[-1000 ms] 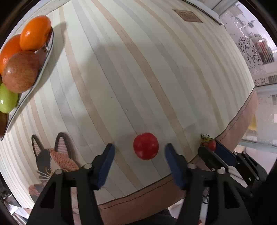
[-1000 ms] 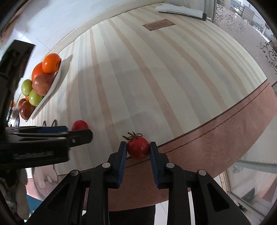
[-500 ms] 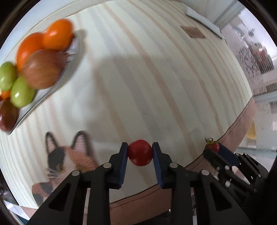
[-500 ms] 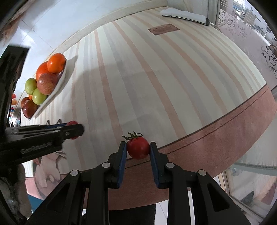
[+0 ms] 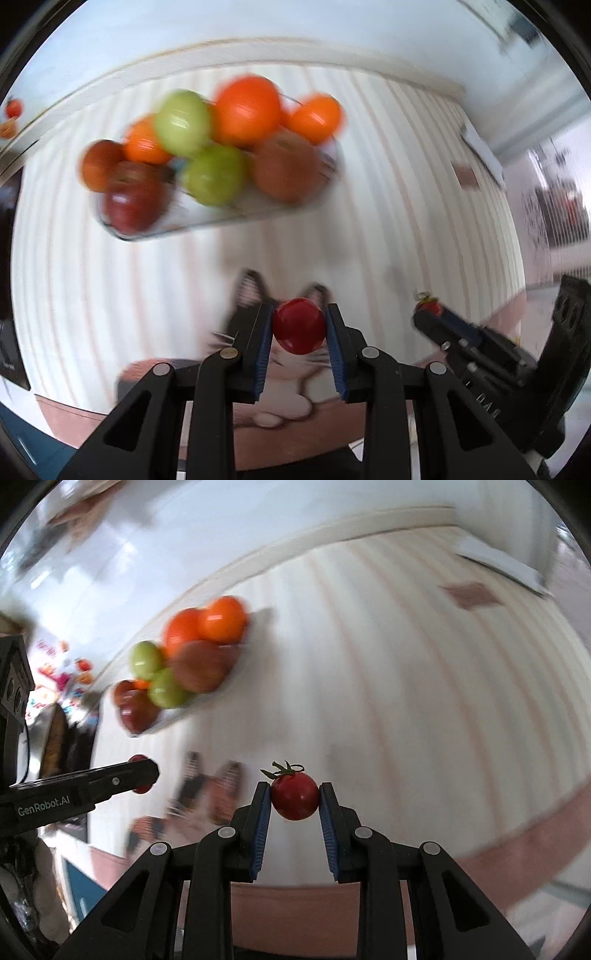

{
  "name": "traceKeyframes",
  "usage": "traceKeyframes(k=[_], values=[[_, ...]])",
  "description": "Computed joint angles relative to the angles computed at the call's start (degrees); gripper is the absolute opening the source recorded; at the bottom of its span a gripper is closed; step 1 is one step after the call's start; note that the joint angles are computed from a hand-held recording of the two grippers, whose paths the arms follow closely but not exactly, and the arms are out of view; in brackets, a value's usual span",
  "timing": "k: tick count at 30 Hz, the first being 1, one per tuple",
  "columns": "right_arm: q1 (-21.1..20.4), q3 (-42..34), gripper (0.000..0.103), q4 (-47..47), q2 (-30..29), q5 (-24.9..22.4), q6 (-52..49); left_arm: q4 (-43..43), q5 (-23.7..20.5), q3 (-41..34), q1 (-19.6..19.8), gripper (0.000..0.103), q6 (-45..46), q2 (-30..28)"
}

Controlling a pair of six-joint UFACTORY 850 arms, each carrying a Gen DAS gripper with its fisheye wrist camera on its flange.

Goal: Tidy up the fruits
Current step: 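Place both cherry tomatoes onto the plate and open both grippers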

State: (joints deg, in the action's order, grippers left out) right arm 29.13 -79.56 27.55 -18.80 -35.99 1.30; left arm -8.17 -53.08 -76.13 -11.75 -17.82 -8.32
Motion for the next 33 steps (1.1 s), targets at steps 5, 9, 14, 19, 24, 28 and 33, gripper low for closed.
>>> traceKeyframes(k=[5,9,14,19,24,28,33], values=[[3.27,-10.12,0.029,7.63,-8.0,-1.62,-6.7,1.56,-0.24,-2.36,4.85,0.025,-0.76,-1.35],[5.03,-16.97,0.029,8.4,-13.34,-1.58,-6.56,2.11,-0.7,-4.29,8.03,0.025,0.22,-3.22],[6.57,-23.49,0.029,3.26,-18.88,-2.02,-1.19,2.48,-1.73,-7.76,9.59,0.026,0.99,-7.2],[7.23,-26.95,0.029,-0.82,-22.1,-1.97,3.32,3.7,-2.63,-9.97,9.27,0.026,1.66,-9.93],[7.61,-28.21,0.03,-3.09,-23.29,-0.9,6.49,5.93,-3.06,-12.39,8.29,0.027,2.07,-12.02],[7.59,-28.33,0.035,-3.48,-23.7,0.28,8.14,9.28,-3.4,-12.99,7.32,0.047,0.2,-12.48],[7.51,-26.76,0.062,-1.55,-22.44,1.74,6.31,9.81,-2.35,-12.12,7.88,0.084,-1.56,-11.33]])
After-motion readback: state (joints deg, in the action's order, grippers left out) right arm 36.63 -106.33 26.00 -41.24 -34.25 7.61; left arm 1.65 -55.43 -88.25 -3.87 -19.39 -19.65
